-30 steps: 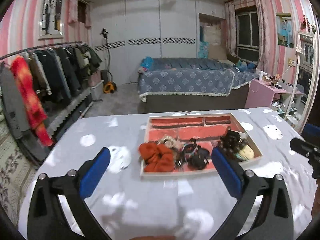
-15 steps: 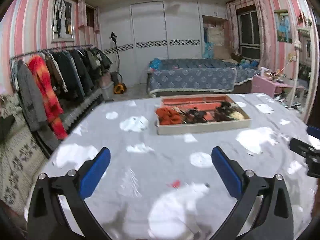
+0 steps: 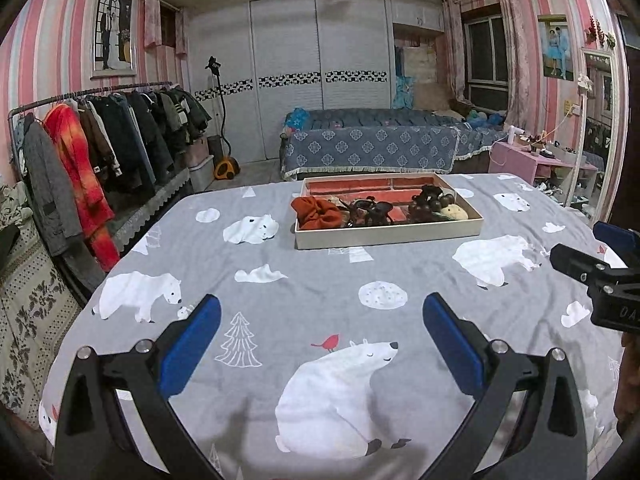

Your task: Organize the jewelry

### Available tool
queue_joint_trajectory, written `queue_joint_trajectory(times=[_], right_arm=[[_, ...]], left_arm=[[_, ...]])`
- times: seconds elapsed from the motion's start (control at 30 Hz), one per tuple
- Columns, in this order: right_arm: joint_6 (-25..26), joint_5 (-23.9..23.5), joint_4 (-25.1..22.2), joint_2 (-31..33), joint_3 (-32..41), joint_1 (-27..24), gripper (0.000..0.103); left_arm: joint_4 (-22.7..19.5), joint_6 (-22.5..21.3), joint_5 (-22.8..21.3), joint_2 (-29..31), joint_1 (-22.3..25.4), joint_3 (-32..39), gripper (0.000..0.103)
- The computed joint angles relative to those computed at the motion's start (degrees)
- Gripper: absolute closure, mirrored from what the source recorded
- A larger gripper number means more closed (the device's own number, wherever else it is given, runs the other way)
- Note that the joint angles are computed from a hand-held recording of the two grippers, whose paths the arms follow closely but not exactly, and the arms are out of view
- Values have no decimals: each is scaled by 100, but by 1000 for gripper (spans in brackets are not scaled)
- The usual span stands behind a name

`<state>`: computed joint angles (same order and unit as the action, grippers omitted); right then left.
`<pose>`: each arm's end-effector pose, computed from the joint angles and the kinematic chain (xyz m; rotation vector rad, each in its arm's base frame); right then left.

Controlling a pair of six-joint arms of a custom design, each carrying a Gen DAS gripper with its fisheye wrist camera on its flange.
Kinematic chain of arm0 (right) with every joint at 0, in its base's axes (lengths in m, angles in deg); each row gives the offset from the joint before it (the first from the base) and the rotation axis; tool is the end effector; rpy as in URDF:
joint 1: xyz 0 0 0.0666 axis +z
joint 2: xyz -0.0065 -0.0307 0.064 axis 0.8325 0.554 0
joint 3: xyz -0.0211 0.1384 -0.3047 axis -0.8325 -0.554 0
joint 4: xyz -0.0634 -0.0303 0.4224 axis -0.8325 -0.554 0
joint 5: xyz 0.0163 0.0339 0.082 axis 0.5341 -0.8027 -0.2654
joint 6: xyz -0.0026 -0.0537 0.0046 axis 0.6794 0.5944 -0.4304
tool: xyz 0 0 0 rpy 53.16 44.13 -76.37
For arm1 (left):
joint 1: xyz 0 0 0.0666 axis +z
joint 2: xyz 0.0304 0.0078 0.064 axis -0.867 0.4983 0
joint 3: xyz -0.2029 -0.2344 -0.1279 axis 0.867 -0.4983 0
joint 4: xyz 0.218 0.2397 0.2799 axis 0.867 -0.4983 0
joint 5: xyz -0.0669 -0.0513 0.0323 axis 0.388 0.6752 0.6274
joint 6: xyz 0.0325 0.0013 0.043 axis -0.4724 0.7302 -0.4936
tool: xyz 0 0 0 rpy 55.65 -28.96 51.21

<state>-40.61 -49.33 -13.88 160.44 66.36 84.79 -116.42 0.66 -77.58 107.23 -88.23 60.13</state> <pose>0.4899 0.2547 0.3802 -0.2517 2.1197 0.0996 0.4459 -0.2205 0.3576 0.0150 2.1037 0.0835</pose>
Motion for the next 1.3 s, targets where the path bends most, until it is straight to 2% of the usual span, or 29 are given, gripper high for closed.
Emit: queue_joint_trajectory(times=[0.3,1.3], right_arm=[[-96,13,2,2,-7,-117,5],[-157,15,-67,28,47,-179,5]], left_arm=[[-70,3,171,106,57,105,4],[-38,65,204,192,168,95,4]])
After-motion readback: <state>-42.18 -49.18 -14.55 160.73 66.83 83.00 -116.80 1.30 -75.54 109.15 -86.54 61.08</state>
